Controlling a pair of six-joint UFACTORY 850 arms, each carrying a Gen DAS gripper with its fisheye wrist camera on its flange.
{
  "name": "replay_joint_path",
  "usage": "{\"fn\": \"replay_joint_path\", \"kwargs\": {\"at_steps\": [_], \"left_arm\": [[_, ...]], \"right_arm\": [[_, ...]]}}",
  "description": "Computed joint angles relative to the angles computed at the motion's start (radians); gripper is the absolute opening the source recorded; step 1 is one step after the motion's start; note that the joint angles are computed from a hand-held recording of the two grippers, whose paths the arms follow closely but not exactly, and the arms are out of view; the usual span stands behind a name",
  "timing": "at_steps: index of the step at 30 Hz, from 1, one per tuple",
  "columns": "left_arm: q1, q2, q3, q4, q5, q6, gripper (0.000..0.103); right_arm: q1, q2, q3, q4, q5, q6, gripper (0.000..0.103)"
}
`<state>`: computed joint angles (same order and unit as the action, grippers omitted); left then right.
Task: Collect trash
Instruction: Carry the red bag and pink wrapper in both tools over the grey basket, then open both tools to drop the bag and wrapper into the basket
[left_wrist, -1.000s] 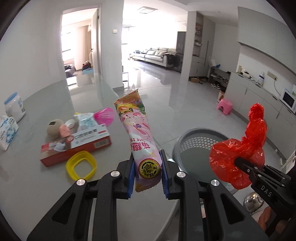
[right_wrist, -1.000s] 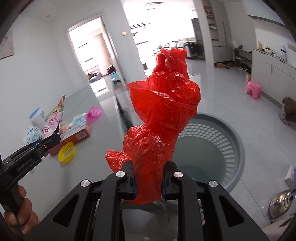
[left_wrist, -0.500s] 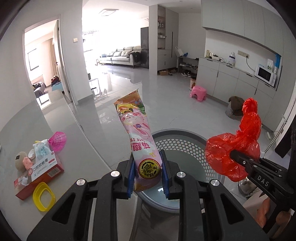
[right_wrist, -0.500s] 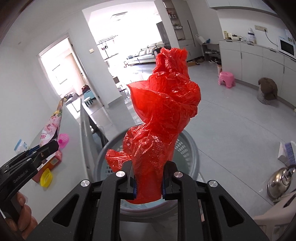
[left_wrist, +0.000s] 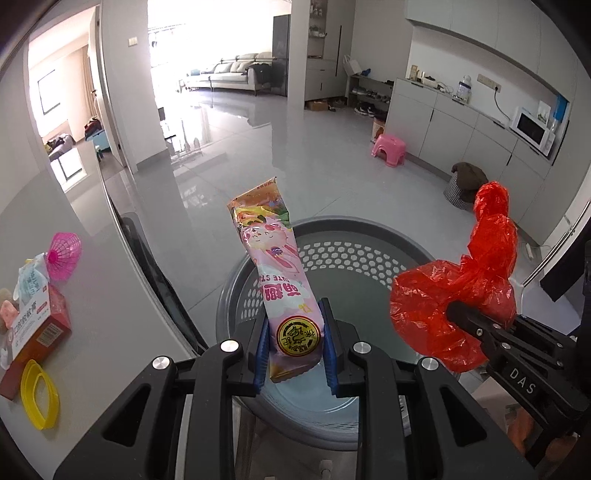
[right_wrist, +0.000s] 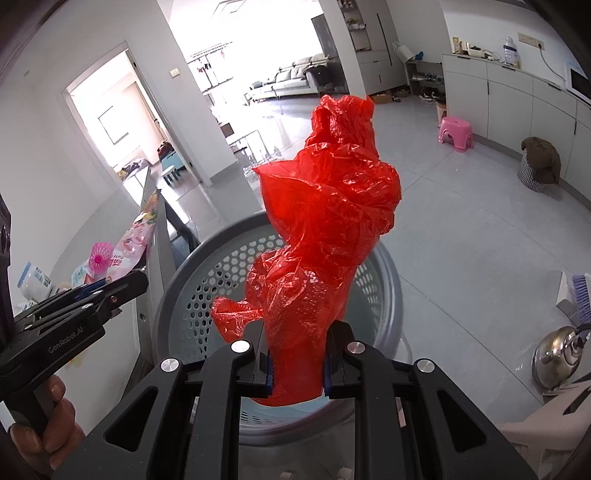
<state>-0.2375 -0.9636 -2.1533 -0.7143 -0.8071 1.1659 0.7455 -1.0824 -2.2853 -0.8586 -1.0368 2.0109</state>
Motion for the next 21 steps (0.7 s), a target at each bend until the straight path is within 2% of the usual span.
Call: {"fn": "replay_joint_path", "kwargs": {"at_steps": [12,14,17,18,19,21], "left_arm": [[-0.015,-0.053,-0.049,0.083,-0.026,-0.045,0.027],[-0.016,-0.048,-0.040,0.085,-0.021,-0.041,0.028],[-0.020,-0.039,-0.025,0.094,-0.009,-0.041,0.032],[-0.019,-0.036,-0.020,0.095,-0.007,-0.039,0.039],[-0.023,-0.036,-0.022,0.100,-0.003,-0.046,0.052],[-0.027,-0.025,-0.001,0.086,0.019,-0.039,0.063]], "right_arm": [[-0.042,-0.020,-0.003,0.086,0.086,-0.084,0.019],[-0.045,-0.019,0.001,0.088,0.090,-0.086,0.021],[-0.047,-0.018,0.005,0.079,0.085,-0.084,0.037],[-0.045,-0.016,0.007,0.071,0.081,-0.078,0.044],[-0.043,-0.013,0.013,0.061,0.077,-0.068,0.048],[-0.041,-0.006,0.024,0.049,0.075,-0.052,0.049]]}}
